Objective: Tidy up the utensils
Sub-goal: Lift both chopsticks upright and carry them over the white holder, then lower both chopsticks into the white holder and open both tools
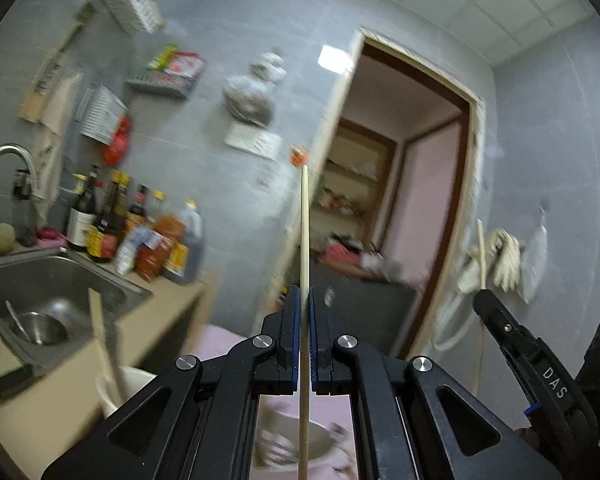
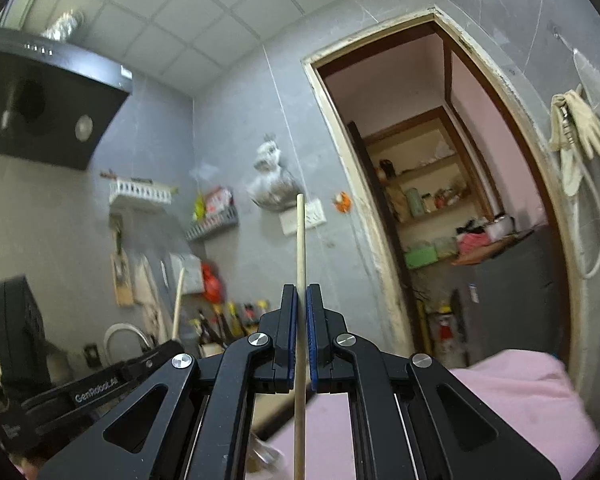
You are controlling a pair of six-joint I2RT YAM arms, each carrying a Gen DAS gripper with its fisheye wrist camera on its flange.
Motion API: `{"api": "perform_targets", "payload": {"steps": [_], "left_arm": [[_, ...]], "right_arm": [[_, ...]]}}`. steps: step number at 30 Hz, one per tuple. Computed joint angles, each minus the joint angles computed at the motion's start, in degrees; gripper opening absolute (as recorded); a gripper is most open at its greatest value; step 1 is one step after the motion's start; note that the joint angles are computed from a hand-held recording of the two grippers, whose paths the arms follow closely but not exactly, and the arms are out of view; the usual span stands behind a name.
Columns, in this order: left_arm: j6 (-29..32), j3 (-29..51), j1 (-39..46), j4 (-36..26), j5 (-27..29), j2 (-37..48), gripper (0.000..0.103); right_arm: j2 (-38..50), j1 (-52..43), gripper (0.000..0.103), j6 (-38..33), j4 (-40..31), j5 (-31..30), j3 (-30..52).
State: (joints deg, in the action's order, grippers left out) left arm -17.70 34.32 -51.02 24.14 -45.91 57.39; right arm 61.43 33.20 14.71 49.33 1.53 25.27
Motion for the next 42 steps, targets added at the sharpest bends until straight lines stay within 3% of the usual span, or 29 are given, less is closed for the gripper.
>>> {"api": "perform_targets", "payload": {"steps": [3,6,9,14,23,31,42], "left_arm": [[-0.76,-3.19,5.43,-1.32,2.39,-6.39,0.002],[-4.10,-5.81,13.24,-3.72,8.41,-12.06,0.002],[-7.07,-7.52,20.43,-4.07,13.92,-14.33,0.002],[-9.78,-9.45,26.38,-1.88,18.38,-13.78,0.002],[-8.82,-12.08,24.02,6.59,12.97,-6.93,0.002],[-9.05,-13.66,23.15,9.36,10.94,-3.94,0.002],[-2.49,-14.47,17.13,16.27,4.67,1.47,0.002]], "right_arm": [[6.05,1.88,0.003,2.19,5.10,0.35,2.52],[10.96,3.66,0.003,3.70,8.08,0.69,4.93],[14.63,4.70,0.003,4.53,10.07,0.65,6.49],[19.35,5.64,0.003,4.33,11.93,1.27,8.28],[25.31,6.55,0.003,3.87,14.15,2.85,9.85],[28.73,8.74,0.003,-0.35,15.72,6.54,10.15],[30.39,10.08,0.003,-2.82,15.31,9.67,9.66]]}}
